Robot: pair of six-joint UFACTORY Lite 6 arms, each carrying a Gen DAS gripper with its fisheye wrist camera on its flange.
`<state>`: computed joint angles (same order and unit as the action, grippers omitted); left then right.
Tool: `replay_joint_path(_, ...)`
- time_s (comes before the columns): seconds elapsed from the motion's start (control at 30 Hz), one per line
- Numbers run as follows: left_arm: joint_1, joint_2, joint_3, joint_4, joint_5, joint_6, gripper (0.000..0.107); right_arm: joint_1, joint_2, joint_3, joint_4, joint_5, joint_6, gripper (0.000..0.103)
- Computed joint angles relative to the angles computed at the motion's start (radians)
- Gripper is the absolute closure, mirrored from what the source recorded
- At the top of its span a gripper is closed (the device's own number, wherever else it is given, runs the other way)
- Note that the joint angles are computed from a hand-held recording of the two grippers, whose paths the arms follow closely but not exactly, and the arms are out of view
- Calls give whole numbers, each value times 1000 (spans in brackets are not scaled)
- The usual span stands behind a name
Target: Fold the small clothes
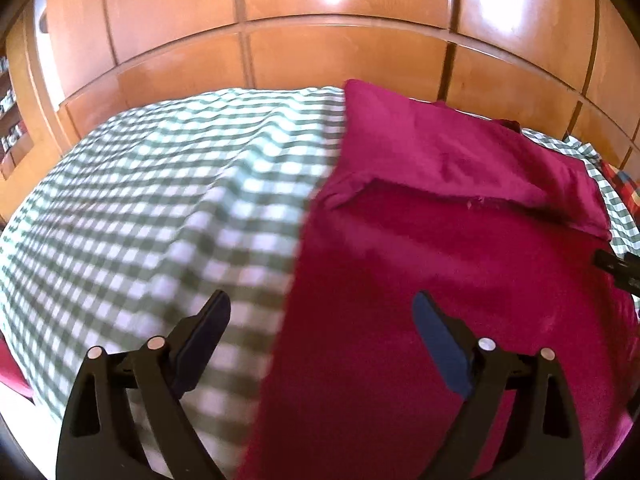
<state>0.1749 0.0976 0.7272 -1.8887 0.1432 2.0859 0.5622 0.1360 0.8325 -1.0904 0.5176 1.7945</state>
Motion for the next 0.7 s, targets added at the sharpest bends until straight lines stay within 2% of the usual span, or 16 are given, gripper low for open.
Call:
replay_joint_path(0.07, 86, -17, -23, 209, 77, -153, 19, -31, -145, -149, 36, -59, 8, 4)
replay_joint_path(0.1, 146, -18, -30, 314, 145, -212, 20, -48, -213, -219, 74, -94, -14, 4)
replay_joint_path(0.2, 259, -20, -31, 603, 293, -398, 29, -49, -419, -416, 246, -177, -116, 5)
replay_joint_path(0.27, 305, -53, -76, 653, 339, -382, 33, 13, -550, -512, 346, -178, -154, 9)
replay_joint_path(0.37, 351, -135, -177, 682, 341, -310, 38, 212, -683, -574, 452, -93, -152, 15)
replay_joint_path(0.4, 381, -156, -199, 722, 367, -315, 41, 271, -704, -579, 480, -75, -148, 20)
replay_joint_path(0.47, 426, -201, -241, 788, 405, -334, 47, 386, -721, -580, 531, -66, -123, 30)
replay_joint_path(0.53, 486, -261, -287, 868, 454, -347, 63, 477, -680, -555, 511, -51, -55, 34)
replay_joint_path(0.57, 503, -272, -294, 893, 471, -352, 67, 517, -639, -532, 488, -33, -19, 36)
replay_joint_path(0.63, 523, -306, -314, 958, 501, -379, 86, 519, -588, -496, 503, -12, -46, 46)
replay_joint_path(0.67, 526, -324, -319, 980, 511, -391, 91, 501, -588, -480, 536, 4, -102, 60)
replay_joint_path(0.7, 523, -341, -313, 1001, 528, -415, 98, 483, -610, -474, 555, 18, -145, 80)
